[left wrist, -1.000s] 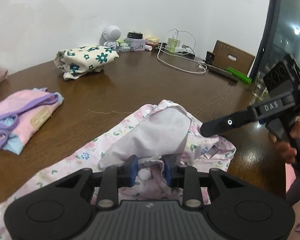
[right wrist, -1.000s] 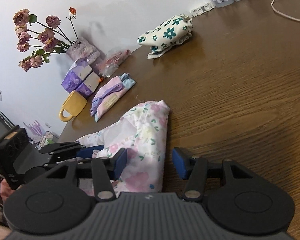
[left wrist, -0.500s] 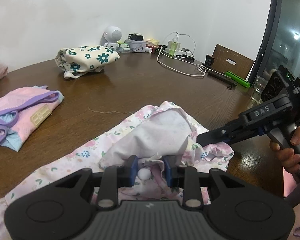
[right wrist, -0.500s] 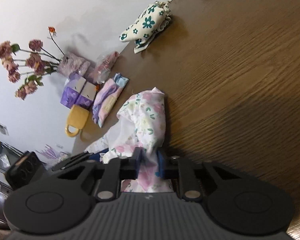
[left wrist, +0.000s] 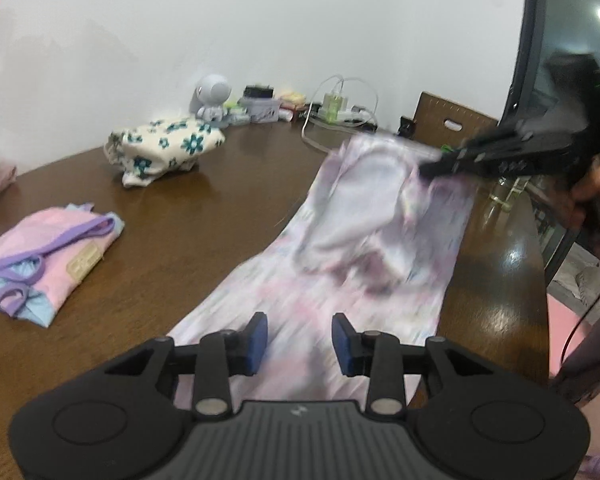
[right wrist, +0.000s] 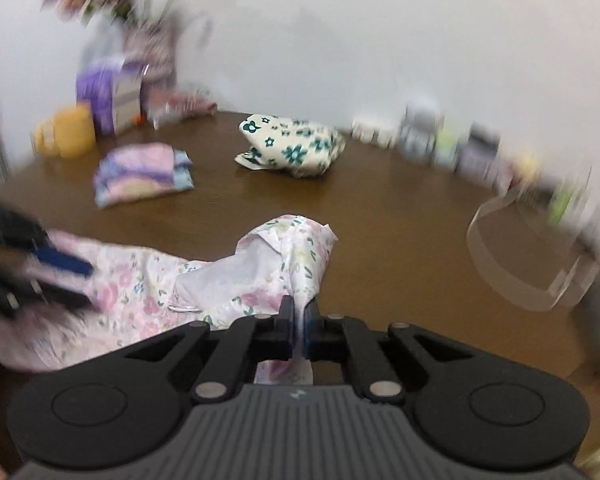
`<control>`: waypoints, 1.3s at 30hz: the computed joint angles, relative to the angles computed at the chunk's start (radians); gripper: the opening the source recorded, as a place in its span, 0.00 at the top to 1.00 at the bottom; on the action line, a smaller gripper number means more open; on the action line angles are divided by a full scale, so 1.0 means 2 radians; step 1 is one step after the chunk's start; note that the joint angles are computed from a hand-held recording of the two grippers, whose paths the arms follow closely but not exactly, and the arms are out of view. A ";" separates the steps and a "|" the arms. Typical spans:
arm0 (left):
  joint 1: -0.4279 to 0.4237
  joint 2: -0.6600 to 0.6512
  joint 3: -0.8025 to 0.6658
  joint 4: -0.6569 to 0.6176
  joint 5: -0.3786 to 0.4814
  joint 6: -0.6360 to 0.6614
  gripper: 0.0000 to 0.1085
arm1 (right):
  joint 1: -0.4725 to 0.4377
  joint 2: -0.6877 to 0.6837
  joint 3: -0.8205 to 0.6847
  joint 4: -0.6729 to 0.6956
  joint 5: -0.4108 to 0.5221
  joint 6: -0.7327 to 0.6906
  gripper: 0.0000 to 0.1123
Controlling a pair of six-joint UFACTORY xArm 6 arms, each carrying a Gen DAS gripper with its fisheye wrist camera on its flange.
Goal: Fold clothes
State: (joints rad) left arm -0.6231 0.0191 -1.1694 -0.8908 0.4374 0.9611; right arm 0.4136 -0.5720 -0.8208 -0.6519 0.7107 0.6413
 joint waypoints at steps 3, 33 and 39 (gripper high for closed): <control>-0.001 0.010 -0.005 0.020 0.004 -0.022 0.69 | 0.054 0.033 -0.041 -0.088 0.061 -0.019 0.96; 0.003 0.092 -0.135 -0.018 0.046 -0.068 0.83 | 0.067 0.024 0.061 0.166 -0.175 -0.103 0.78; 0.009 0.092 -0.124 -0.003 0.050 -0.086 0.82 | 0.024 -0.008 0.084 0.072 -0.183 0.024 0.75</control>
State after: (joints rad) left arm -0.6042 0.2021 -1.4173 -0.8959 0.5373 0.7883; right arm 0.4623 -0.5879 -0.6534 -0.5074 0.3448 0.6884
